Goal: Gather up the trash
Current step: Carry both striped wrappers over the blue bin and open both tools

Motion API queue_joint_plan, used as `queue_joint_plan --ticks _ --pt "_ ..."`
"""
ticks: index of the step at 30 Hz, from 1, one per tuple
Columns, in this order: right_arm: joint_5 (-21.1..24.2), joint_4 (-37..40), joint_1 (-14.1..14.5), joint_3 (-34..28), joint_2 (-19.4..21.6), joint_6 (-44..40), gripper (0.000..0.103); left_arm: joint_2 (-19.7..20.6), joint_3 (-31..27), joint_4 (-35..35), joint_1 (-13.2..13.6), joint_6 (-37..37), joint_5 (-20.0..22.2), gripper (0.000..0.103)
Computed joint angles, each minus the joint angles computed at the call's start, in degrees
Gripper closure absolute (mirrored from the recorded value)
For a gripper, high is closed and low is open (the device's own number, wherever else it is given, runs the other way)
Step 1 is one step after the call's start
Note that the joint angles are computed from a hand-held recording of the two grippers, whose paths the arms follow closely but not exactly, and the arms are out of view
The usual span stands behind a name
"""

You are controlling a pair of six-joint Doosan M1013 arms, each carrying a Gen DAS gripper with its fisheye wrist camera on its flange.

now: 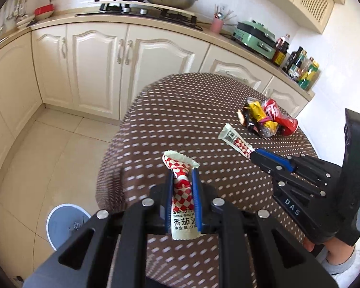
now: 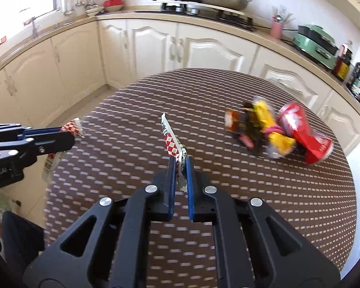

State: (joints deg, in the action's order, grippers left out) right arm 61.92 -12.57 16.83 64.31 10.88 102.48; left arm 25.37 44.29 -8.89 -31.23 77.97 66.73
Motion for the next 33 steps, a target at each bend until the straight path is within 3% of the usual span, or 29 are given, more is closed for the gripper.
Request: queue_joint_plan --ticks 9,19,23,33 --pt "0.38 6.61 5.72 -6.65 4.10 -4.10 0.095 -5.82 9.36 -1.28 5.45 -1.71 -5.02 0.088" --pt "2.86 17.29 11.80 -14.55 13.58 -5.86 0.095 -10.90 22.92 1.09 13.93 -7.59 -6.45 0.088" --pt "5.03 20.06 13.19 -16.39 17.35 -5.91 0.095 -11.18 26.97 3.07 15.99 -9.26 -6.21 0.088" --pt "9.60 19.21 14.54 -20.18 25.06 -2.18 0.095 -8.04 32.12 -2.03 19.81 -8.26 -8.53 0.088"
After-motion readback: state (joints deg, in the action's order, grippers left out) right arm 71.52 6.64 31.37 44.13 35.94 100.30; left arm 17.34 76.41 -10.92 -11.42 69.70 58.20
